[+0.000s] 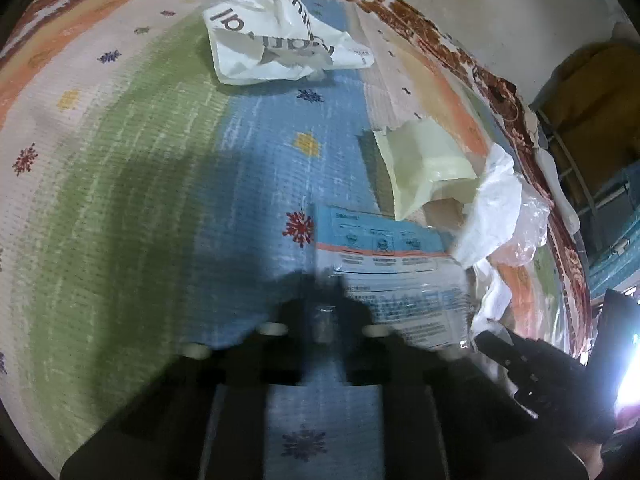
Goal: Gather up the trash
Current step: 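Grasp the white tissue with the right gripper while the left grasps the blue-printed packet, then carry the white tissue and blue-printed packet over the bin with both grippers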
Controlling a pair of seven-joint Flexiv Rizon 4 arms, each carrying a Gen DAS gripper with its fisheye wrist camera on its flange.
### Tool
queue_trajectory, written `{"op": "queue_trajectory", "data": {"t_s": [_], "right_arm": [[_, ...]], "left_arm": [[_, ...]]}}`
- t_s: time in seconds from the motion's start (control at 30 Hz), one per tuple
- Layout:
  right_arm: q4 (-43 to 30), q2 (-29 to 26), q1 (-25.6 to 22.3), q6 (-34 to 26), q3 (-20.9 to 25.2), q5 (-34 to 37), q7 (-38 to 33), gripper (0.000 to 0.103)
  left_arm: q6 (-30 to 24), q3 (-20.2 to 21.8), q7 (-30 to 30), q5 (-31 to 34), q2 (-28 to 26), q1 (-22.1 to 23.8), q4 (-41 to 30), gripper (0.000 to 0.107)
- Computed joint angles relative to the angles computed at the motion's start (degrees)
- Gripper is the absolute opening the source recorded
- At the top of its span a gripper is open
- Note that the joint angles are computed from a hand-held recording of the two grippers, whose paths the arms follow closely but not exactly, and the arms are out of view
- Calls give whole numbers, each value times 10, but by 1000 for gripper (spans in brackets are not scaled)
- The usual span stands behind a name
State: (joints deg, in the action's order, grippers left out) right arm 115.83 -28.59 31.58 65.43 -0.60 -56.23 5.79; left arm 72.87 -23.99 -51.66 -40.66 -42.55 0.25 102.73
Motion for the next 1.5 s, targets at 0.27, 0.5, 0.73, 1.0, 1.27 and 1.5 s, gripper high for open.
{"op": "queue_trajectory", "data": {"t_s": [0.27, 0.5, 0.73, 1.0, 1.27, 1.5], "right_arm": [[1, 14, -1, 15, 1, -6, -19, 6], [5, 42, 4, 3, 11, -40, -2, 6], [13, 91, 3, -32, 41, -63, -7, 6], [35, 135, -2, -55, 79, -94, 19, 6], [53, 166, 13, -76, 109, -110, 48, 6], [74, 200, 38, -133, 144, -102, 52, 6]], "left_arm": [[8, 31, -35, 18, 47, -9, 23, 1], [-1, 21, -3, -20, 116, 14, 65, 1], [-9, -30, 107, -213, 196, 47, 129, 1], [-2, -1, 186, -302, 277, -5, 175, 1], [-44, 53, 272, -412, 365, -55, 224, 1], [-79, 109, 313, -470, 432, -113, 274, 1]]}}
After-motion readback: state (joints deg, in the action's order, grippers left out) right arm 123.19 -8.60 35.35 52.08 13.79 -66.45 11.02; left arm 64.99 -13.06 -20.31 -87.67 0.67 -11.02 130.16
